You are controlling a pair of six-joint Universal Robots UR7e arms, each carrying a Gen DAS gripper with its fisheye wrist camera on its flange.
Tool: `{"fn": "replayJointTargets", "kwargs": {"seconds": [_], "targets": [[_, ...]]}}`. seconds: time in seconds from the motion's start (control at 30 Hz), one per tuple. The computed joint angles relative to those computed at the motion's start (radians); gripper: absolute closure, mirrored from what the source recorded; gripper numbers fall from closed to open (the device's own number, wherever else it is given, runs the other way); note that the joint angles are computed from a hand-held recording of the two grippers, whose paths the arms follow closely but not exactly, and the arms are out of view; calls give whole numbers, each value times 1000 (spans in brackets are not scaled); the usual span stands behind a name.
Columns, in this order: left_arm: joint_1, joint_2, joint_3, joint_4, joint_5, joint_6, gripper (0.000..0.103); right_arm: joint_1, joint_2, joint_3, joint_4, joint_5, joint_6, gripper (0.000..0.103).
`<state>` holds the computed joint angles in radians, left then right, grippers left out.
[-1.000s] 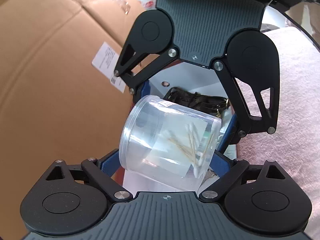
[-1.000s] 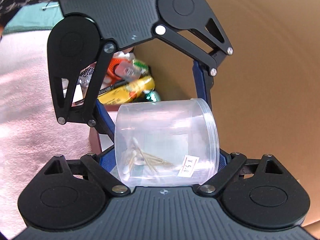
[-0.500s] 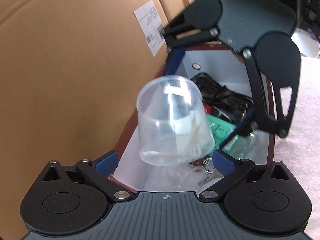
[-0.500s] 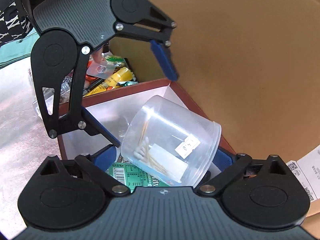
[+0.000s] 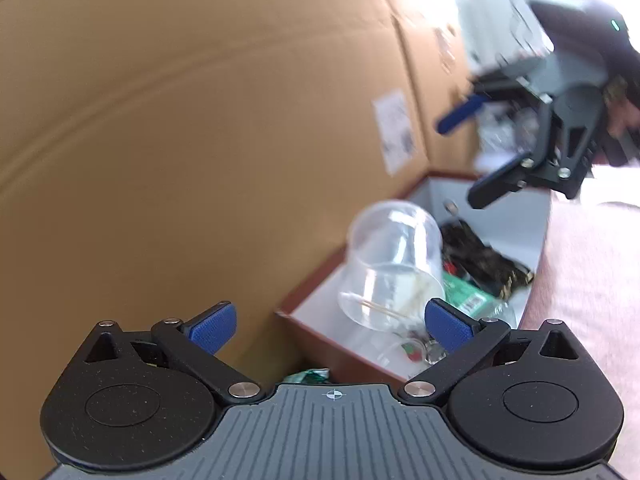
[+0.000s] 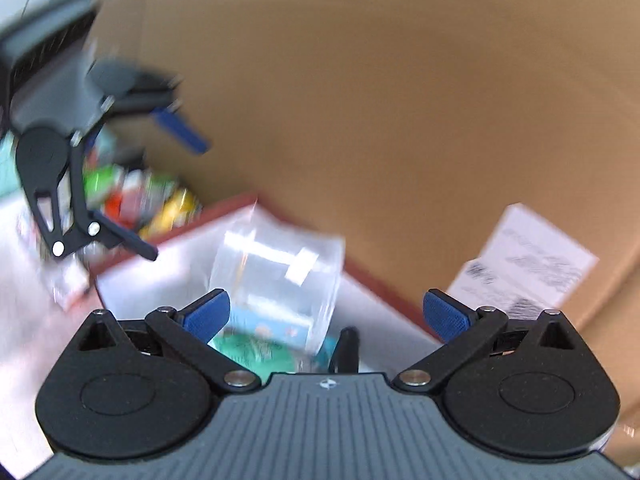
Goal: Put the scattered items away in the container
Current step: 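Lower the clear tub into the red box and open the right tool, then grasp the pellet jar with the right tool while the left tool grasps the scrunchie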
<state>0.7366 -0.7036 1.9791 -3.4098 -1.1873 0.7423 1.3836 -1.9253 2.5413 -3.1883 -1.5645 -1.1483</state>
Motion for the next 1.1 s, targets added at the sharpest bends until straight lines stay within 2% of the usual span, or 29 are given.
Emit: {"fn": "replayJointTargets", "kwargs": {"seconds": [0.07, 0.13, 0.17, 0.23, 0.33, 0.37, 0.5, 0.6, 0.67, 0.73, 0.8, 0.9, 0.97, 1.1], "targets": [[-9, -27, 72, -115, 25, -63, 0, -17, -60, 37, -18, 69, 59, 1], [-37, -59, 149, -209, 102, -142, 0, -19, -31, 89, -123, 121, 112, 1], [-62, -109, 196, -230, 158, -175, 0, -17, -39, 113, -143, 141, 134, 1], [-91, -126, 287, -323, 238, -231, 0, 8, -11, 163, -221, 159, 174, 1], [-134, -156, 423, -399, 322, -356, 0, 54, -30, 233, -254, 177, 214, 1], [-148, -167, 462, -409, 344, -403, 0, 86, -25, 251, -267, 155, 238, 1], [-191, -190, 574, -387, 375, -555, 0, 254, 182, 285, -426, -24, 329, 1], [-253, -124, 623, -447, 459, -536, 0, 367, 395, 282, -583, -176, 390, 1], [-280, -55, 628, -480, 495, -474, 0, 401, 497, 276, -646, -236, 454, 1], [-291, 33, 624, -549, 511, -380, 0, 403, 553, 268, -654, -262, 547, 1], [-303, 123, 610, -616, 513, -315, 0, 369, 544, 260, -604, -228, 641, 1], [-273, 138, 594, -631, 457, -274, 0, 306, 518, 239, -498, -138, 742, 1], [-237, 130, 575, -637, 419, -277, 0, 318, 529, 209, -465, -173, 800, 2], [-195, 140, 532, -642, 460, -288, 14, 349, 553, 139, -371, -250, 882, 5]]}}
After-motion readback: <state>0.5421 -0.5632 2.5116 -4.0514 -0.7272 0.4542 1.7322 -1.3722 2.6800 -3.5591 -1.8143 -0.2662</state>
